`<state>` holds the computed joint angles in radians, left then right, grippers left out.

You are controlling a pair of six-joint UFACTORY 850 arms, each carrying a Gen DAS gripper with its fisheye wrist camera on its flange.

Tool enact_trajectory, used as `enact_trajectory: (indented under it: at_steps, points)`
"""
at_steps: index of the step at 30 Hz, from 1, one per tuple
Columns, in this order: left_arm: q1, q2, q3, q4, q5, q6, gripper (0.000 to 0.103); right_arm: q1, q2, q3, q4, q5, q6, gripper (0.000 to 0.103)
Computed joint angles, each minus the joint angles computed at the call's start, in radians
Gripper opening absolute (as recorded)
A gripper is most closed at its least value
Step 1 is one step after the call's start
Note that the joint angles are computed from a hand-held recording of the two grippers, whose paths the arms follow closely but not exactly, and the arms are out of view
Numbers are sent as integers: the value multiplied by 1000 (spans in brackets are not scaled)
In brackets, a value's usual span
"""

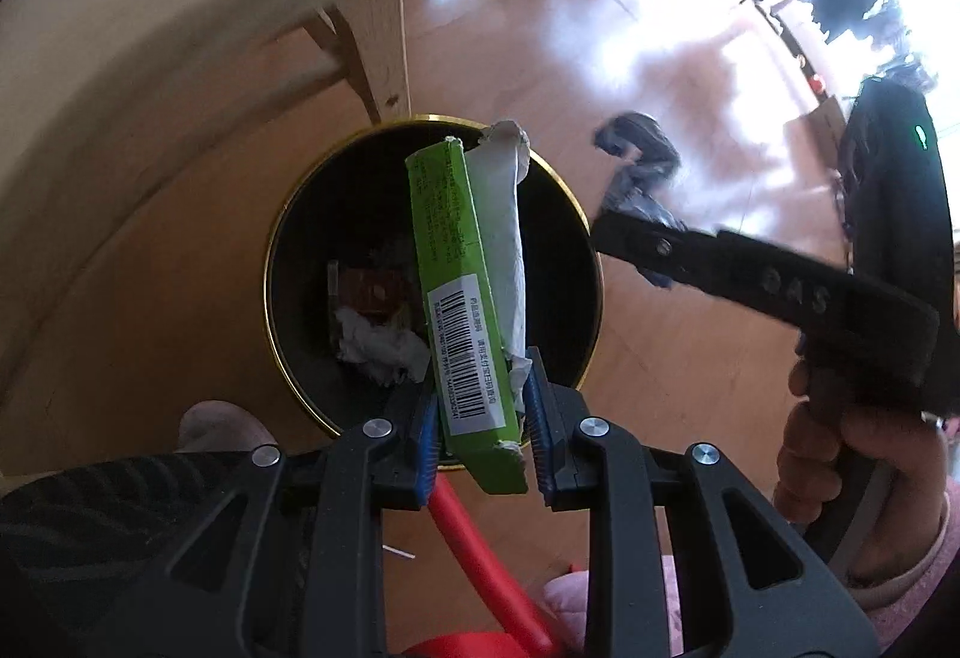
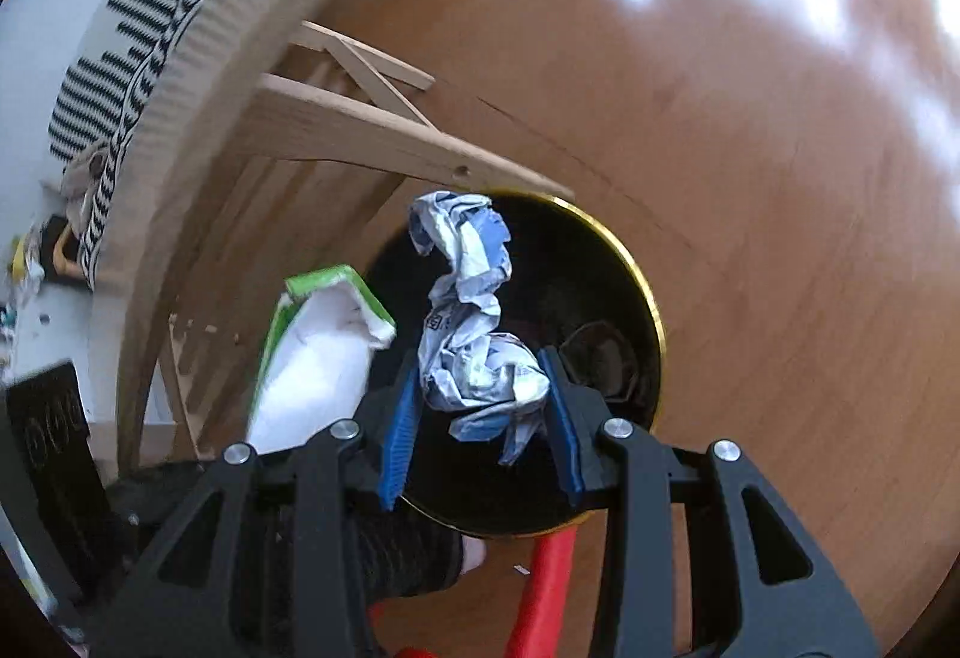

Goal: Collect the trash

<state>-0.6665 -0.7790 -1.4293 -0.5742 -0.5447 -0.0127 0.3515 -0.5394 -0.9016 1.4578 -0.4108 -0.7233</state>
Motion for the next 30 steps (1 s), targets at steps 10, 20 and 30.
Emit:
enact_trajectory:
  at_steps: [10,20,30]
  points:
    - [11,-13,-11,-49,-13,53,24,10,-49,-26,12,-22,35,38]
    - [9,-2,5,-55,-1,60,27,4,-61,-52,-13,-41,79,43]
    - [-3,74,72,-22,146,-7,96,11,61,-10,-136,194,240,96]
